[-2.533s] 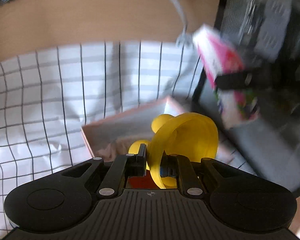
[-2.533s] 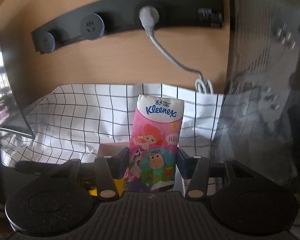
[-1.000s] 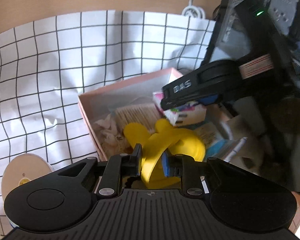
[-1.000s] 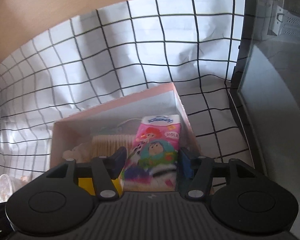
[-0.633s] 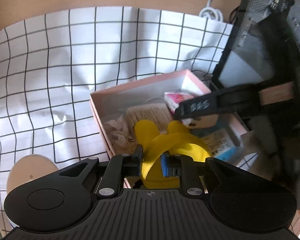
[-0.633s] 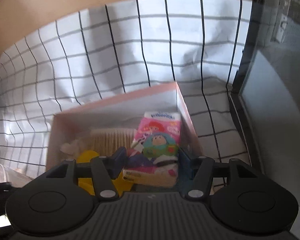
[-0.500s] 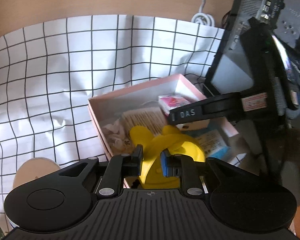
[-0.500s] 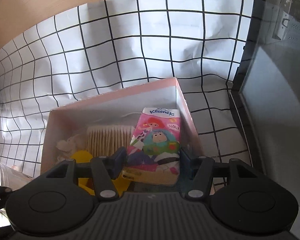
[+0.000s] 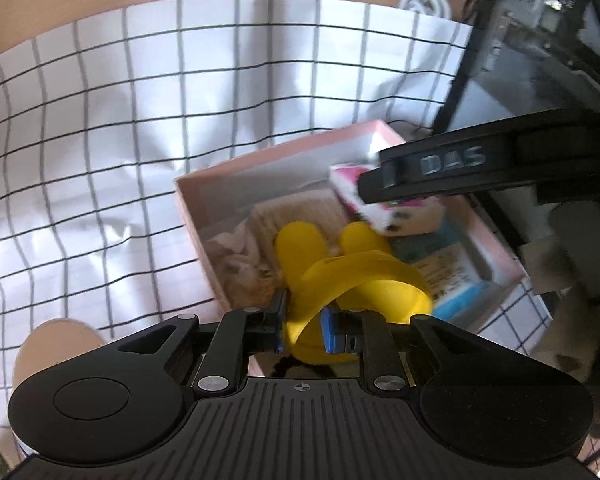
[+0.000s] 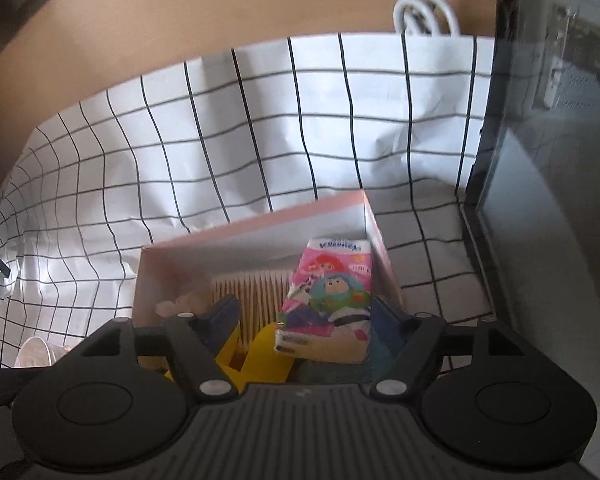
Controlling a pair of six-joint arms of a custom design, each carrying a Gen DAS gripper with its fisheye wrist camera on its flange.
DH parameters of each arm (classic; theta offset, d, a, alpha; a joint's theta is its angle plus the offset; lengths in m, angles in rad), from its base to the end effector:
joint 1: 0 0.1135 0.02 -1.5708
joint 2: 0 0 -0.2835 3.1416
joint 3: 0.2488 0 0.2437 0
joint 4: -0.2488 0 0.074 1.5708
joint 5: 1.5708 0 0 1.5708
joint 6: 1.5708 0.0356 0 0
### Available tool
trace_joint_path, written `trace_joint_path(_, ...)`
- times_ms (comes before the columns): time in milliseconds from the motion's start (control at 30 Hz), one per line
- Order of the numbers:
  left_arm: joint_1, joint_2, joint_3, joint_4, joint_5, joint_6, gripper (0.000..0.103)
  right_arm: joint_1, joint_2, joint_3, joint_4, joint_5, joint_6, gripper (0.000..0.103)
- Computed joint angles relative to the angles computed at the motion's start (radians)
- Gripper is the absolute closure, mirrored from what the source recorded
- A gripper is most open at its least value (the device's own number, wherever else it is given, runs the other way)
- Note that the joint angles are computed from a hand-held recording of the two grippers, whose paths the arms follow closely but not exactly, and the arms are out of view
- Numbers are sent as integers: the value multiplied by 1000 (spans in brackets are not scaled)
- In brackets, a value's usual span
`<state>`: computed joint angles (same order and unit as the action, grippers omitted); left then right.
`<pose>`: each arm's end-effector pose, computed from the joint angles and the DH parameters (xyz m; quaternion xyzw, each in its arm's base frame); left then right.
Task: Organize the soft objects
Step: 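Lower the funnel and Kleenex pack into the pink box and open both tools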
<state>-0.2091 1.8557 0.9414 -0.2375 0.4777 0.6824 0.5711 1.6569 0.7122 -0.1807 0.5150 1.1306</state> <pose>0.3237 -0.0854 0.1386 0.4541 0.8363 -0.1776 0.2507 0.2422 0.1348 0.1450 0.3145 0.8909 -0.0032 0.3276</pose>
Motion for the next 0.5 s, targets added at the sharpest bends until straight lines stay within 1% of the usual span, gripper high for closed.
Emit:
trace_joint_path(33,7,-5,2,-11,7,0,82,1,-5,1,-7,1,1,28)
trace_joint_path(133,40,-19,30,-102,63,29,79,8,-23,-2,-31,17,21,28)
trace_joint_path(300,129,-54,75,-272,154,122,79,44,-89,-15,-106,70,83,28)
trace_joint_path(367,175,-66,86,-313,192,141,80,75,-108,-6,-160,102,112,28)
trace_joint_path(433,247,-83,98,-358,252,178,80,122,-129,13,-231,142,148,28)
trace_joint_path(500,342,-91,117,-410,323,232,80,183,-127,63,-328,194,197,28)
